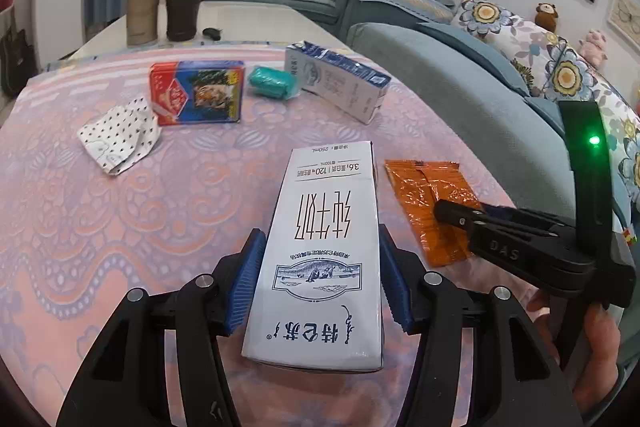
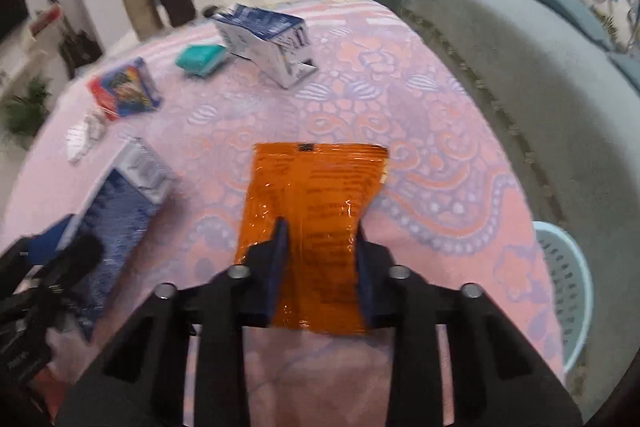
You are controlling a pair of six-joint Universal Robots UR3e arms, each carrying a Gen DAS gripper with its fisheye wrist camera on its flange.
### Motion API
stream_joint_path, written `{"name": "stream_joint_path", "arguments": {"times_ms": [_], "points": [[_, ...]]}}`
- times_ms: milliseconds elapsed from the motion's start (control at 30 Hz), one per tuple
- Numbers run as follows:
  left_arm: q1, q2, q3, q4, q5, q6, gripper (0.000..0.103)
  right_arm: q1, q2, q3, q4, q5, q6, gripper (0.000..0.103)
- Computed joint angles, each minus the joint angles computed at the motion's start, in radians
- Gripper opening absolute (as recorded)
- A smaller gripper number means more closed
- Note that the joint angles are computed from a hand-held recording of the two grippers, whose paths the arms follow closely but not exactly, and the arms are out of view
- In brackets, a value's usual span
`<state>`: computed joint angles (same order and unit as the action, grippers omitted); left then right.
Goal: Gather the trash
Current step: 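Carry the wrapper and milk carton to the blue basket and open both tools inside, then move both tools back over the table toward the remaining trash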
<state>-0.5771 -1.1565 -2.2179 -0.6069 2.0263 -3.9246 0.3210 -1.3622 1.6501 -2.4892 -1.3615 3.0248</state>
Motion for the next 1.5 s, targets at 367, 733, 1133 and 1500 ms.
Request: {"name": "stream_joint_path", "arguments": {"times_ms": [367,733,1133,1500], "points": [[-0.135,-0.204,0.269,0.073,0.108,0.063,0.053,-0.226,-0.315,0.222,-0.041,0.222,-0.062,0.002],[-0.197,-0.691,0.881,0.072,-0.036,0.248,0.053,-0.805,-0.632,0.378,0.199,0.42,-0.247,0.002],[-0.137,-1.208,1.435,-0.162,-0.444,0.315,0.054,-0.897,-0.256,0.406,0.134,0.239,-0.219,0.003],[-0.091,-1.058,1.151,0.021,-0.477,0.279,0.068,-0.877,-0.224,0.38,0.093,0.218,-0.205,0.025]]}}
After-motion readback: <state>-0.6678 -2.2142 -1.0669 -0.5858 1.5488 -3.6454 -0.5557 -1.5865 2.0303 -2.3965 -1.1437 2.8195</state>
